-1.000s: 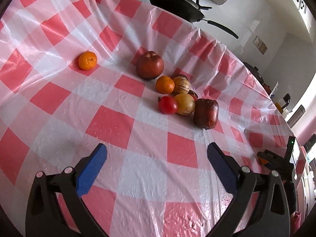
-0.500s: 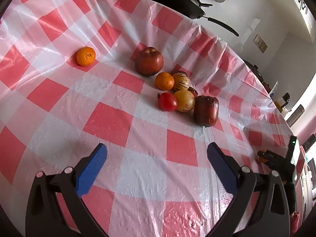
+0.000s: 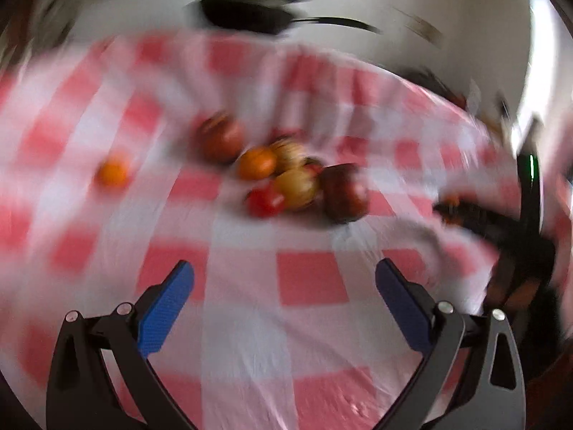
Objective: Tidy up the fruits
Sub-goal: 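Grasp the large red mango with the left tool while the right tool holds the tangerine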
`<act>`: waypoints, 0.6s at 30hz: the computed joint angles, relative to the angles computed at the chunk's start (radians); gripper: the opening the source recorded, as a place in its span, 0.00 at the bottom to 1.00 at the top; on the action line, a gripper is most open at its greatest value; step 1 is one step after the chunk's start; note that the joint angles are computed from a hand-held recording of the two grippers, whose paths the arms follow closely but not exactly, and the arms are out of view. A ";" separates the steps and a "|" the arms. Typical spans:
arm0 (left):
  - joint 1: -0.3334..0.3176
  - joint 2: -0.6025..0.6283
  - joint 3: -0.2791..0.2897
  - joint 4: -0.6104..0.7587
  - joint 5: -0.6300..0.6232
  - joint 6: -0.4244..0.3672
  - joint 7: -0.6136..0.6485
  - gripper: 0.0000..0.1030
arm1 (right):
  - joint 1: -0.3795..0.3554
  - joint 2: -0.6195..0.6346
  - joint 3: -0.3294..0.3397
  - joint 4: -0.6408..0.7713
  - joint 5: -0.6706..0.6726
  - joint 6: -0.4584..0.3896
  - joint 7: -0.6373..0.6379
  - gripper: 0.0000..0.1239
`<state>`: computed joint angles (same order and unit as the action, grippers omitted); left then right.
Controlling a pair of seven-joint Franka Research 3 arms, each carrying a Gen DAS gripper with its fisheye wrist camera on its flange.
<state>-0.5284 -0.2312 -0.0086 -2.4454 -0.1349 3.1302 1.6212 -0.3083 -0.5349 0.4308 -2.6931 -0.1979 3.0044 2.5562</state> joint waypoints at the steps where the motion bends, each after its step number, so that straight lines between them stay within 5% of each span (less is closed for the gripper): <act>1: 0.071 0.023 -0.068 0.028 0.113 0.003 -0.006 0.98 | 0.002 0.005 -0.003 -0.004 0.004 0.015 0.003 0.36; 4: 0.112 0.111 -0.129 0.150 0.219 -0.056 0.081 0.98 | 0.044 0.028 -0.048 -0.019 0.047 0.061 -0.015 0.36; 7: 0.202 0.216 -0.216 0.292 0.454 -0.119 -0.063 0.98 | 0.075 0.040 -0.080 -0.035 0.099 0.100 -0.044 0.36; 10: 0.202 0.305 -0.225 0.408 0.682 -0.190 -0.154 0.94 | 0.106 0.050 -0.106 -0.043 0.149 0.124 -0.088 0.36; 18: 0.187 0.419 -0.239 0.541 0.723 -0.337 -0.002 0.77 | 0.099 0.052 -0.083 -0.037 0.224 0.112 -0.144 0.36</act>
